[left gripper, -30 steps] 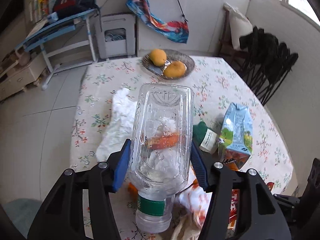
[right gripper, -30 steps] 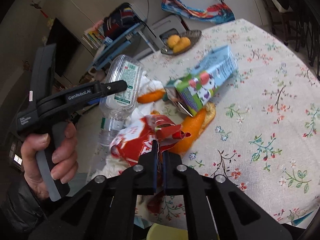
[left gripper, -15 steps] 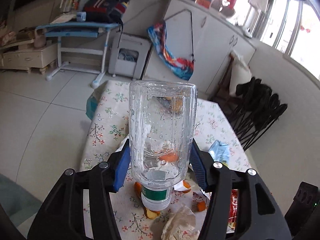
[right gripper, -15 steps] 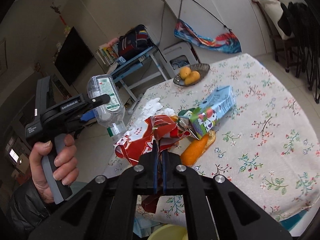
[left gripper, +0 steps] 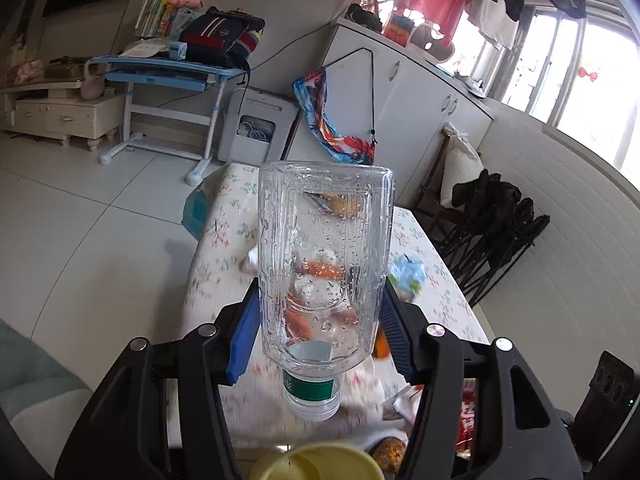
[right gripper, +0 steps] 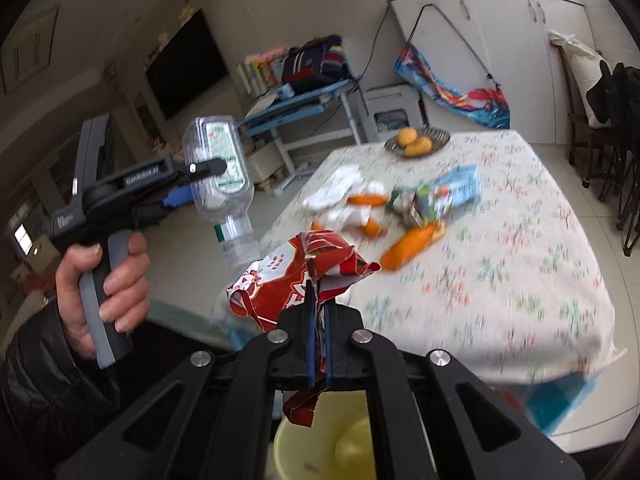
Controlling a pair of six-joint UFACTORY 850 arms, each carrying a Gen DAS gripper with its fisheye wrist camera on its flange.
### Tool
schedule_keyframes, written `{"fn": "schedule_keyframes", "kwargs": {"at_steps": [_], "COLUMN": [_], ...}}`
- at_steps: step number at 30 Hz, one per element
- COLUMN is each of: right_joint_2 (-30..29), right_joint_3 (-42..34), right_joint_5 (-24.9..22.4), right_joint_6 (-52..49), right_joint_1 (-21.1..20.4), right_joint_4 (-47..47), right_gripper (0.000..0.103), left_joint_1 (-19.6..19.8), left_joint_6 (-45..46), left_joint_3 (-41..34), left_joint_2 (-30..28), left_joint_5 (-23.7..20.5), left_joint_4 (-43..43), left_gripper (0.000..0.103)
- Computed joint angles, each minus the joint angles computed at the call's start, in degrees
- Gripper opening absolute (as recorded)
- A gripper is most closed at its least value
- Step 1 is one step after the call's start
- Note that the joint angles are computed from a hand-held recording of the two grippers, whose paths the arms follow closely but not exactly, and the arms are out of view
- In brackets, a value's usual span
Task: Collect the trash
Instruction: 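Carry the bottle and red wrapper to the yellow basin and release both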
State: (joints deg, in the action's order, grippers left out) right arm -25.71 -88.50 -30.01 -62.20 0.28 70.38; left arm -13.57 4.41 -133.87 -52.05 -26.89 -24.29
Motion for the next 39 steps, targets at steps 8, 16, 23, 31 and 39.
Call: {"fn": "schedule_keyframes", "kwargs": {"at_steps": [8,16,23,31,39], "right_joint_2": [0.8,-4.6,-8.8,-6.2,-2.1], "right_joint_3": [2.9,-1.3,-5.2,-1.6,2.1], "right_joint_5": [-4.9,-9.5,-13.6,-8.5,2.1], "right_joint_6": [7.8,21.6,28.6,29.3,30.7], "right_joint_1": [2.3,5.3,6.4,5.9,3.7], "right_joint_4": [-15.5,-34.3,-41.1,-39.4,-34.1], "right_gripper": [0.004,0.004,0.018,0.044,0.054], "left_joint_1": [-1.6,-2.9,-3.4,-4.1,-5.3], "left_joint_6": [10.8,9.3,5.7,5.8,6.0], "left_joint_3": [24.5,32.0,31.4,30.4,29.1], "left_joint_2": [13.8,17.6,17.1,16.2,14.7], "left_joint_5": [6.3,6.3,4.4,2.4,-0.7], "left_joint_4": [-8.9,-6.7,-2.7,-1.0,1.9], "left_gripper": [0.054,0.054,0.054,0.054,0.054]}}
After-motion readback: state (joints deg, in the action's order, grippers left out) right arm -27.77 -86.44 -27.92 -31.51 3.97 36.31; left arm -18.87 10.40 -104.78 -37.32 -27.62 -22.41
